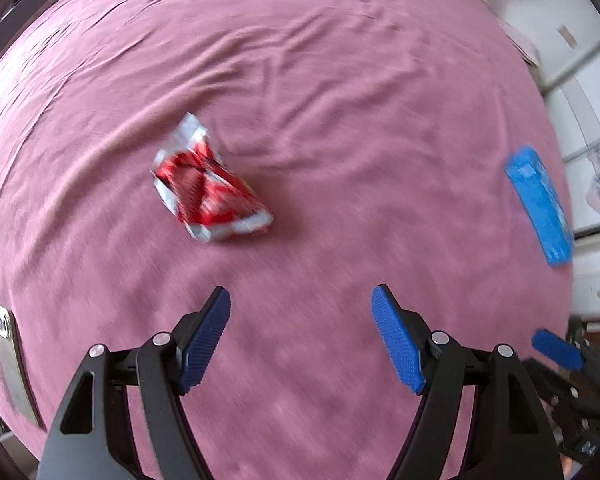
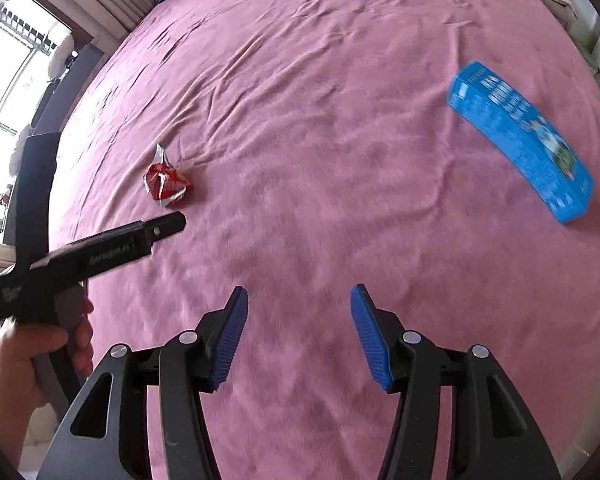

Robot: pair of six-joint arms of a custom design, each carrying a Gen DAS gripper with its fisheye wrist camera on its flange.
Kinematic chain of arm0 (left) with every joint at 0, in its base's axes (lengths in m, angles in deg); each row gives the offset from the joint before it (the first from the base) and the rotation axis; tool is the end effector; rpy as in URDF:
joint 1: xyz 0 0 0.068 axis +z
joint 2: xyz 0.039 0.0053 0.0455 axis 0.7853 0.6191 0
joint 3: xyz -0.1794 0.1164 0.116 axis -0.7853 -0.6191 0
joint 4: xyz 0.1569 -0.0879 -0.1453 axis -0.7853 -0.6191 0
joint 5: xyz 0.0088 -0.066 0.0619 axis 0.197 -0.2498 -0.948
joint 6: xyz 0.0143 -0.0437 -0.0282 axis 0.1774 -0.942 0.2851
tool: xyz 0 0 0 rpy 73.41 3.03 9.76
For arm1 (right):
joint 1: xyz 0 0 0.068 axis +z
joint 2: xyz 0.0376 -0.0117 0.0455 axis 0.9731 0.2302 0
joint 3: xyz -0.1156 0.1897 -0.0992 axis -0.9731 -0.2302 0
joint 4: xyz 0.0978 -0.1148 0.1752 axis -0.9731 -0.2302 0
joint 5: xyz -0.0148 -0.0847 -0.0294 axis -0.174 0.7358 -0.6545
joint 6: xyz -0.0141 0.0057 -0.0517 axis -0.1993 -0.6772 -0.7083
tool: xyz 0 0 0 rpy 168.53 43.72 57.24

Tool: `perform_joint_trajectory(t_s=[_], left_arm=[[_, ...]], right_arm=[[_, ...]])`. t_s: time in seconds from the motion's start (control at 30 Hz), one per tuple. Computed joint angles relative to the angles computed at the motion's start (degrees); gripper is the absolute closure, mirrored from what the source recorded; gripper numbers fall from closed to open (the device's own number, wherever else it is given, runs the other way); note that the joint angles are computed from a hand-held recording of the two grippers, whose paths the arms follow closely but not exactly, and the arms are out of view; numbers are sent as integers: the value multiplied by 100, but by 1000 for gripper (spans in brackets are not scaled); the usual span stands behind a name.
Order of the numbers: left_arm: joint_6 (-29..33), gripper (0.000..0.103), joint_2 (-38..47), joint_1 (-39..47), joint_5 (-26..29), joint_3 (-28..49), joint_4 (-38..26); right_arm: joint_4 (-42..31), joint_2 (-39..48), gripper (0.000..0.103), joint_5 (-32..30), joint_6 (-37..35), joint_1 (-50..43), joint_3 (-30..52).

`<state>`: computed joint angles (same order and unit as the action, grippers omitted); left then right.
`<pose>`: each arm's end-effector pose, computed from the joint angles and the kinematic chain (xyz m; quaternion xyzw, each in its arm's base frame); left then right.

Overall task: Collect trash
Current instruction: 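Move both open grippers back toward the red wrapper and blue box, then grasp the red snack wrapper with the left gripper while the right grasps the blue nasal spray box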

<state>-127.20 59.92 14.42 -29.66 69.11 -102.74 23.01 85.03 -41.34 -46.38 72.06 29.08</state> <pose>0.1877 -0.1406 0.1241 -0.1031 0.9857 -0.0682 0.1149 0.1386 0.0014 0.1961 -0.0809 0.9778 0.1684 0.0944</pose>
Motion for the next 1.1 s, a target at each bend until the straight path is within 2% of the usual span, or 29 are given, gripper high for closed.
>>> perform_joint_trajectory(t_s=[0.2,0.43,0.5,0.53,0.57,0.6,0.77,0.9,1.1], left_arm=[[459,30,638,974,41,-36,658],[759,30,1229,1435,81,210,916],[825,35,1403,1535,132,330,960],[871,43,1476,1564,145,390,956],[926,51,1579,1566,124,492,911],[967,53,1654,1563,96,553,886],[973,62,1800,1356,-78,774,732],[774,65,1869,1102,45,996,674],[411,66,2073,247,132,1634,495]], right_arm=[[574,627,50,27,94,181,60],[897,1088,50,43,-143,-75,2],[960,1188,50,53,-215,-158,-23],[995,1244,50,55,-270,-220,-39],[1010,1290,50,64,-301,-248,-30],[1035,1324,50,79,-347,-301,-35],[1037,1494,50,63,-614,-644,54],[923,1612,50,39,-974,-1071,274],[725,2116,50,-23,-1703,-2063,999]])
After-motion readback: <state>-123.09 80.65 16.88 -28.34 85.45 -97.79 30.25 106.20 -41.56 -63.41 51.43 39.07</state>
